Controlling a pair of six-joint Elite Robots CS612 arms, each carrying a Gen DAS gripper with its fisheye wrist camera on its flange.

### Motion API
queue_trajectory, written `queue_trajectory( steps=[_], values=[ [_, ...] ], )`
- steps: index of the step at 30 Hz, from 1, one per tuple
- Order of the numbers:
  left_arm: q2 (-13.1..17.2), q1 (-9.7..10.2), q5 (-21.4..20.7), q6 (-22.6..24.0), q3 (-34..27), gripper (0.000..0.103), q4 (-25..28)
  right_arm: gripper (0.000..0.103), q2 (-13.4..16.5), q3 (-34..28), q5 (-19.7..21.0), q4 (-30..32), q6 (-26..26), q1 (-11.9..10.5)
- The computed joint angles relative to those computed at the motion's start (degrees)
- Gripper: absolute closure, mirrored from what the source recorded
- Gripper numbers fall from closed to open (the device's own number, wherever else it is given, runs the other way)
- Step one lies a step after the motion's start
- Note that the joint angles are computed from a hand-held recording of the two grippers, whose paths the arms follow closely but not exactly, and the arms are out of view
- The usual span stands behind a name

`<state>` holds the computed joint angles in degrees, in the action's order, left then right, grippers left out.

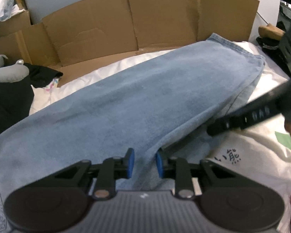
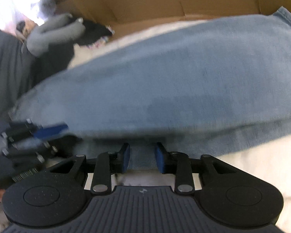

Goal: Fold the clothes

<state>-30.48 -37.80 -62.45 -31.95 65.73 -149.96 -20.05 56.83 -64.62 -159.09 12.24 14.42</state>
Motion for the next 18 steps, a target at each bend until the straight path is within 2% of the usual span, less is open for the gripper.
queue_trajectory(
  steps=[4, 9, 13, 15, 17, 18],
  values=[
    [0.2, -0.04, -0.1, -0.4, -0.4, 0.075, 0.9, 0.069, -0.9, 2.1, 1.1, 0.4, -0.4, -0.2],
    [0.5, -0.15, -0.5, -0.6, -0.6, 0.068, 2.0, 0.069, -1.7, 3.5, 2.5, 0.6, 0.5, -0.6],
    [0.7, -0.20, -1.4, -2.9, -1.1, 0.048, 5.4, 0.069, -2.1, 4.2, 3.3, 0.6, 1.5, -0.6],
    [0.8, -0.18, -2.0, -3.6, -1.3, 0.046, 6.7, 0.069, -2.3, 4.6, 3.7, 0.4, 1.9, -0.7],
    [0.9, -0.20, -2.1, -4.3, -1.6, 0.035, 8.4, 0.069, -2.5, 5.2, 4.0, 0.0, 2.3, -0.7],
    [0.8, -0.21, -2.2, -4.4, -1.5, 0.033, 9.0, 0.068, -2.7, 5.7, 4.1, -0.2, 2.5, -0.7]
  ],
)
